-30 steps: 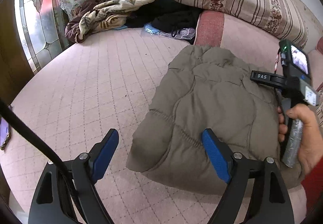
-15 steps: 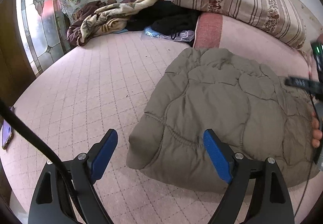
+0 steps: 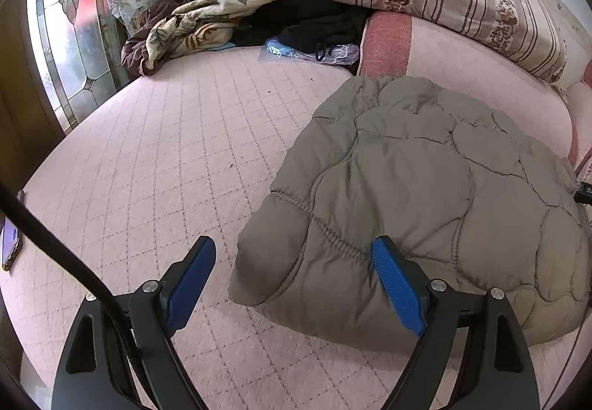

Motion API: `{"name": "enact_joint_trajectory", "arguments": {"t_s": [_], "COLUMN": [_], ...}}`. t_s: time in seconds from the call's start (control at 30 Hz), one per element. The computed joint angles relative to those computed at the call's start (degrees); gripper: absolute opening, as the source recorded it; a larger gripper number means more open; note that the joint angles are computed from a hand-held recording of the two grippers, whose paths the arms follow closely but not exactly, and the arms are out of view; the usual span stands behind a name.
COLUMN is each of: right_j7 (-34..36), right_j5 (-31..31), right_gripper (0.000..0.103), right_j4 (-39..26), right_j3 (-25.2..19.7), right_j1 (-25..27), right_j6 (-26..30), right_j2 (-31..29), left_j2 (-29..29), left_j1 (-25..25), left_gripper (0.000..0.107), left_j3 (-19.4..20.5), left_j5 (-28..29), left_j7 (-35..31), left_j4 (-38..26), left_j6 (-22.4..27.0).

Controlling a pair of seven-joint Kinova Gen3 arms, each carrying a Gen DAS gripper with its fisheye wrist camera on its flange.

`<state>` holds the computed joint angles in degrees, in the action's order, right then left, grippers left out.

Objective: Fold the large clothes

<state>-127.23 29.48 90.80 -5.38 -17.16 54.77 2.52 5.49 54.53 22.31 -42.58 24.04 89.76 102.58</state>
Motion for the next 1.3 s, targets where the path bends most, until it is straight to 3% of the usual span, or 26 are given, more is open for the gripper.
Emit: {"name": "enact_joint_trajectory", "arguments": {"t_s": [0.1,0.2,0.37,0.5,0.57,0.67,0.8,0.87,1.07,1.2,1.3], "right_j7": [2.57,9.56,18.47,19.98,21.17,17.2,17.18,17.35,21.07,18.13,13.31], "right_j5": [0.28,-6.12,-14.82,-18.71,-21.58,-20.34,-17.28,-16.87,-27.67,-30.43,-26.84], "right_gripper": [0.096,0.096,0.096,0.096,0.097,0.098,0.094,0.094,0.093,0.091,0.089], "right_j4": [4.84,8.49,15.55,17.4,16.98,14.97,13.63,14.2,15.47,13.21,10.3], "right_j3": [4.4,7.72,0.18,-1.52,0.64,-0.74,-4.3,-5.67,-3.65,-9.58,-16.47], "right_j1": [-6.14,-9.47,1.57,7.55,8.26,9.98,8.48,8.22,4.55,3.78,1.99], "right_j6": [-2.25,-1.09,-0.37,1.18,1.29,3.21,5.26,5.61,7.56,5.61,3.53], "right_j2": [-6.41,-14.37,-22.01,-19.79,-16.59,-15.65,-19.66,-22.3,-27.75,-26.09,-22.3], "left_j2": [-0.74,-1.46,-3.15,-4.13,-4.58,-5.76,-11.13,-12.96,-17.5,-17.73,-17.93], "left_j1": [0.8,2.05,-0.23,-4.31,-5.19,-6.0,-7.99,-9.3,-14.41,-17.78,-19.8], "left_gripper": [0.086,0.086,0.086,0.086,0.086,0.086,0.086,0.086,0.086,0.086,0.086], "left_j3": [0.76,1.8,1.57,0.57,1.01,1.78,3.5,5.08,6.39,8.79,11.67], "left_j5": [-0.69,-1.84,2.44,8.33,9.32,10.25,11.29,11.47,14.85,15.75,14.94], "left_j7": [0.92,3.24,2.98,-0.74,-0.94,-1.94,0.45,2.77,3.91,4.87,5.61], "left_j4": [-0.41,-0.71,-0.06,2.23,2.7,3.04,6.39,7.37,10.15,10.19,9.62], "left_j6": [0.8,2.98,2.47,-1.74,-2.71,-3.66,-8.15,-7.46,-6.18,-3.36,-1.48]}}
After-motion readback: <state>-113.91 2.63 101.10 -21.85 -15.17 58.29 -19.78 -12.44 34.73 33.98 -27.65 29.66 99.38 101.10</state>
